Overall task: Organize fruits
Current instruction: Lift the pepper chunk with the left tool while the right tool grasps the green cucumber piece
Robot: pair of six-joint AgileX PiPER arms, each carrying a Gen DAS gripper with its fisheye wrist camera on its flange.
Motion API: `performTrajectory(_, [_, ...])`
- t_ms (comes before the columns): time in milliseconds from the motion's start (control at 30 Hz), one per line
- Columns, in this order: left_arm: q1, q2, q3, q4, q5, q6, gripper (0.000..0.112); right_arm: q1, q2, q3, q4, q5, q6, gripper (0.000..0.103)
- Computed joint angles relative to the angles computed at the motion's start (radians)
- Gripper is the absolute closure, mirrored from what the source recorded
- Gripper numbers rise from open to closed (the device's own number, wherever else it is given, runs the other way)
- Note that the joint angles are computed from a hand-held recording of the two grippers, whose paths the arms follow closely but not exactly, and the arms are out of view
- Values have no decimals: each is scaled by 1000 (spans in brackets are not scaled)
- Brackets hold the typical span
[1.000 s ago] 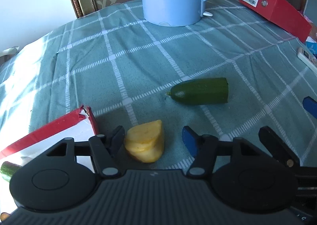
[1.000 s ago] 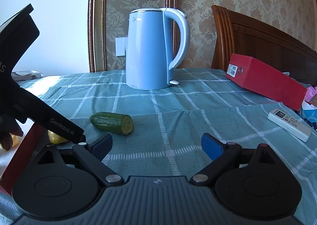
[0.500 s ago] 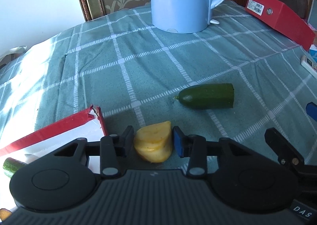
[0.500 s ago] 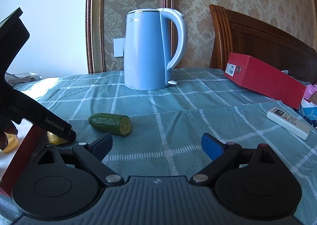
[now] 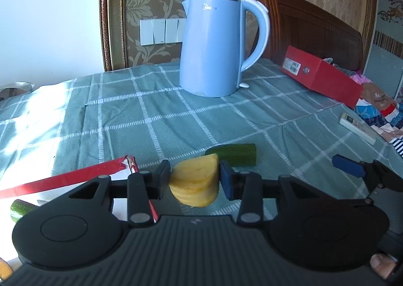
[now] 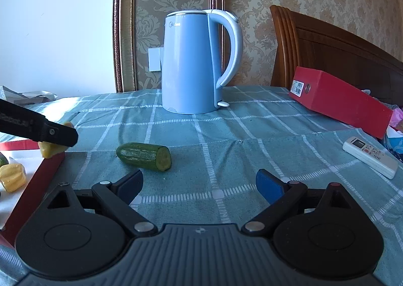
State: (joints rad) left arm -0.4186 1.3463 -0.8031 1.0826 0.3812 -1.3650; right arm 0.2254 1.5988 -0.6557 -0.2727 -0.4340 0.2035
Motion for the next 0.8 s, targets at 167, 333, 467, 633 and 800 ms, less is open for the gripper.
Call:
performTrajectory(167, [-39, -156, 142, 157, -47, -180, 74, 12, -3, 3, 13, 4, -28, 6])
performTrajectory(333, [-153, -271, 240, 206, -18, -260, 74, 1, -1, -6, -53, 14, 30, 6])
performTrajectory(467, [-254, -372, 321, 241, 45, -330, 74, -21, 11, -27, -277, 11, 151, 6])
performTrajectory(633, [-395, -471, 405, 230, 163, -372, 74, -26, 47, -55, -412, -61, 79, 6])
performTrajectory(800, [-537, -538, 457, 207, 306, -411, 74, -44, 115, -159, -697, -91, 182, 7])
